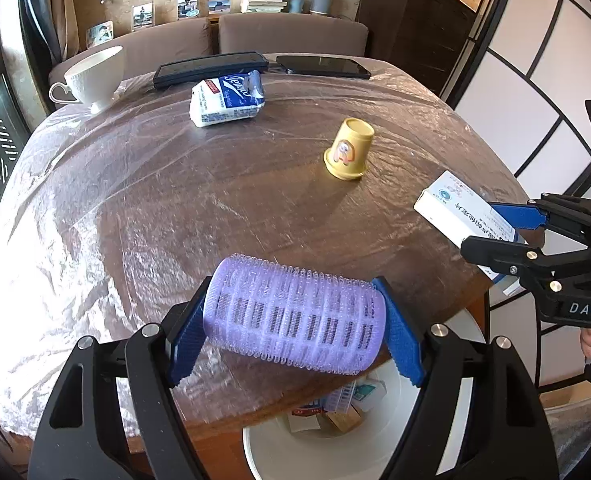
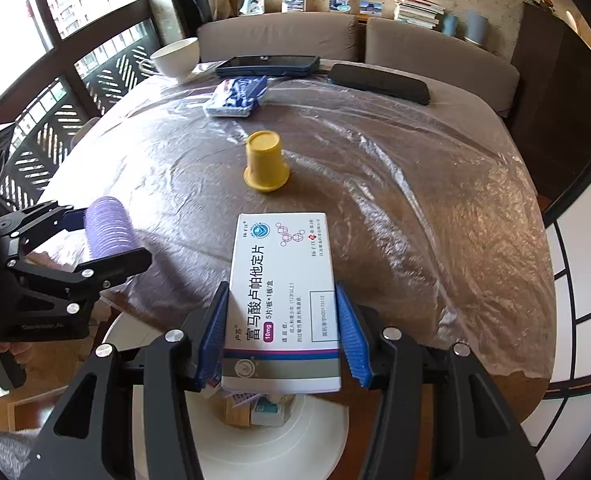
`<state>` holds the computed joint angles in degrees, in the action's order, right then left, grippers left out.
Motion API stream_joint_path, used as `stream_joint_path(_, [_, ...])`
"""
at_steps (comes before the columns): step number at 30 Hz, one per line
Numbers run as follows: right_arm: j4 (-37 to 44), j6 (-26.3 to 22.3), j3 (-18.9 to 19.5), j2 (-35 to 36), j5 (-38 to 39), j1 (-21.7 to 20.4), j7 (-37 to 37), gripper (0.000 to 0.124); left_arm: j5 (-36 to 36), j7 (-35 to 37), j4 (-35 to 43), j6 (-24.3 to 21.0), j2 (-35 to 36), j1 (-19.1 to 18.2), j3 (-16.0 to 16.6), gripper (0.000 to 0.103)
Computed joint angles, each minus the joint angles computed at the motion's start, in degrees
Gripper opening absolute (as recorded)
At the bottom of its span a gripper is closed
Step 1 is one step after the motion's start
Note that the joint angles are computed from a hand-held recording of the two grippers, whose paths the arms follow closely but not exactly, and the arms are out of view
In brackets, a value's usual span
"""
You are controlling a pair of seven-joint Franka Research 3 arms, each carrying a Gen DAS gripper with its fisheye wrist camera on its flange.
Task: Collect trash
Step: 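Carry the purple roller and white medicine box over the white bin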
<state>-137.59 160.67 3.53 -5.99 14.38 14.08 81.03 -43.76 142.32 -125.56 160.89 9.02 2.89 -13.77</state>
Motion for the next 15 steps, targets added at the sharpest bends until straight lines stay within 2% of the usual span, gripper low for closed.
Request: stream_joint_path(15, [-3.5,-4.2,-0.7,-4.5,8.0,2.3,-10.2,0.05,-0.1,0.9,-5.2,-1.5,-4.3,-2.4,1.8,0.078])
